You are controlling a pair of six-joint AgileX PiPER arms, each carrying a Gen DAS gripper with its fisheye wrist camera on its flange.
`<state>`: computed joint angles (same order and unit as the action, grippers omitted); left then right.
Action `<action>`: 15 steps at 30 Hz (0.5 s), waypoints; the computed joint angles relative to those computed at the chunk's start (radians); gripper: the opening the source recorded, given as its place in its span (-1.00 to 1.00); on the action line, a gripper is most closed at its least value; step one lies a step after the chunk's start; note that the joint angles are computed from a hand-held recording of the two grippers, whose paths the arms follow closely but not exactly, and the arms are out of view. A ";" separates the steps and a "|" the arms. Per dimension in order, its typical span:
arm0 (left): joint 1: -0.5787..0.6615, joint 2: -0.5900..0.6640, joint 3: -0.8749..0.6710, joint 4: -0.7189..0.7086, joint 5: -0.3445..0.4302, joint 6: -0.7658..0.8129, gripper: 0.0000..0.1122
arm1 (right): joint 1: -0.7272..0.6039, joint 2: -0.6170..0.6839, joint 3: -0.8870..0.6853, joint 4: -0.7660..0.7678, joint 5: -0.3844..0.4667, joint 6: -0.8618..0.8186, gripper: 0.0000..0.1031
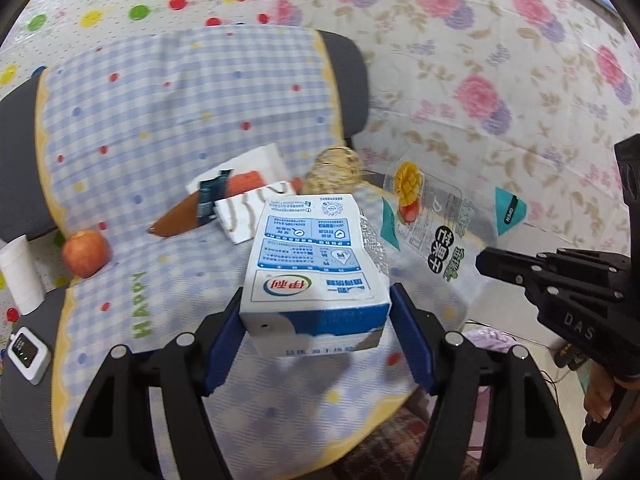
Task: Collect trash
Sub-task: 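Carry the milk carton and wrapper over the bin and release them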
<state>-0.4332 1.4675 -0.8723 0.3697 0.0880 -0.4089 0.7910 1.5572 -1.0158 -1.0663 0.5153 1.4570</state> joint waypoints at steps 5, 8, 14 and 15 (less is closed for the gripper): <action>-0.123 0.016 -0.003 0.225 -0.001 -0.222 0.21 | 0.068 -0.156 0.150 -0.012 0.156 0.074 -0.99; -0.192 0.032 -0.010 0.267 -0.004 -0.267 0.21 | 0.121 -0.250 0.234 0.015 0.260 0.107 -0.99; -0.303 0.089 -0.038 0.160 -0.004 -0.173 0.21 | 0.183 -0.359 0.350 0.089 0.369 0.154 -0.99; -0.317 0.097 -0.041 0.159 -0.005 -0.174 0.21 | 0.188 -0.371 0.365 0.098 0.377 0.162 -0.99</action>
<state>-0.7500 1.5643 -0.9132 0.5282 0.0834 -0.5828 0.9794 1.1858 -0.6503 -0.9686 0.8925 1.6188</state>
